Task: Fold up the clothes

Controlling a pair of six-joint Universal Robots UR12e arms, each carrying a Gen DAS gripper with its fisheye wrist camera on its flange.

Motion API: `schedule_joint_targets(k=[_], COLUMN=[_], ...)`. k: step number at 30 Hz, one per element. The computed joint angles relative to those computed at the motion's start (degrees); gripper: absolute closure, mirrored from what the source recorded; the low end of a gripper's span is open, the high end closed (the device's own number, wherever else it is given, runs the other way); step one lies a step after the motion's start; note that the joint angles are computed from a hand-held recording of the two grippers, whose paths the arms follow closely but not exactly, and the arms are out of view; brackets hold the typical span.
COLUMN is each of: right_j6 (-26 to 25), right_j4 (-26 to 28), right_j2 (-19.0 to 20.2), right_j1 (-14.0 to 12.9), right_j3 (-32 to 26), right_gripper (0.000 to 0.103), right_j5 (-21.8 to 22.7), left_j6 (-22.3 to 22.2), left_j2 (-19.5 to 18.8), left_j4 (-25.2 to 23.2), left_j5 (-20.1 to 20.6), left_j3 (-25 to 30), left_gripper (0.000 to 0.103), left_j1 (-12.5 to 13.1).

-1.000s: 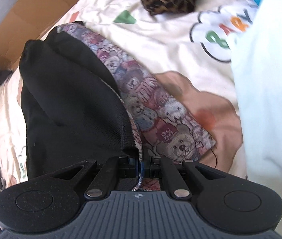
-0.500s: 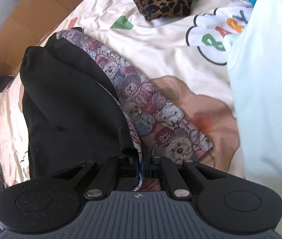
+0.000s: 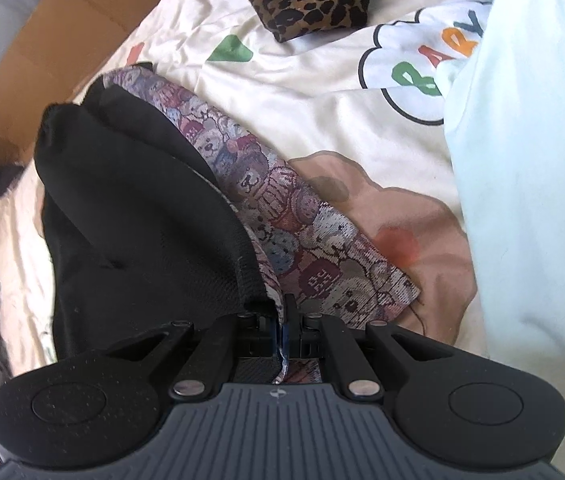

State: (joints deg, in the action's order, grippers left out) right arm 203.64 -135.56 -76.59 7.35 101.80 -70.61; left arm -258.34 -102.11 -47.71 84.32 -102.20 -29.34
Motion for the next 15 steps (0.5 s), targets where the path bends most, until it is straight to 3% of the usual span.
schedule_joint_targets(k=[4,13,15], right_j6=[1.6,4.2,4.7], right_j4=[-2.8,-3.1,-2.9], right_j2=[-0.5,-0.8,-0.8], right_j1=[-0.8,-1.6,-1.8], right_j3=[0.7,0.1,0.1], right_gripper=[0.103,0.103,0.103], right_j5=[2.4,1.5,1.1], left_j6=[-0.8,-2.2,-1.0], left_j2=[0.6,0.5,2.1], left_j4=[1.2,3.6,4.1], left_j5=[0.2,1.1,0.5], left_j3=[0.3,2.0,-0.3], left_gripper=[0.101,0.101,0.101], left_j1=[-0.3,-0.8,0.2])
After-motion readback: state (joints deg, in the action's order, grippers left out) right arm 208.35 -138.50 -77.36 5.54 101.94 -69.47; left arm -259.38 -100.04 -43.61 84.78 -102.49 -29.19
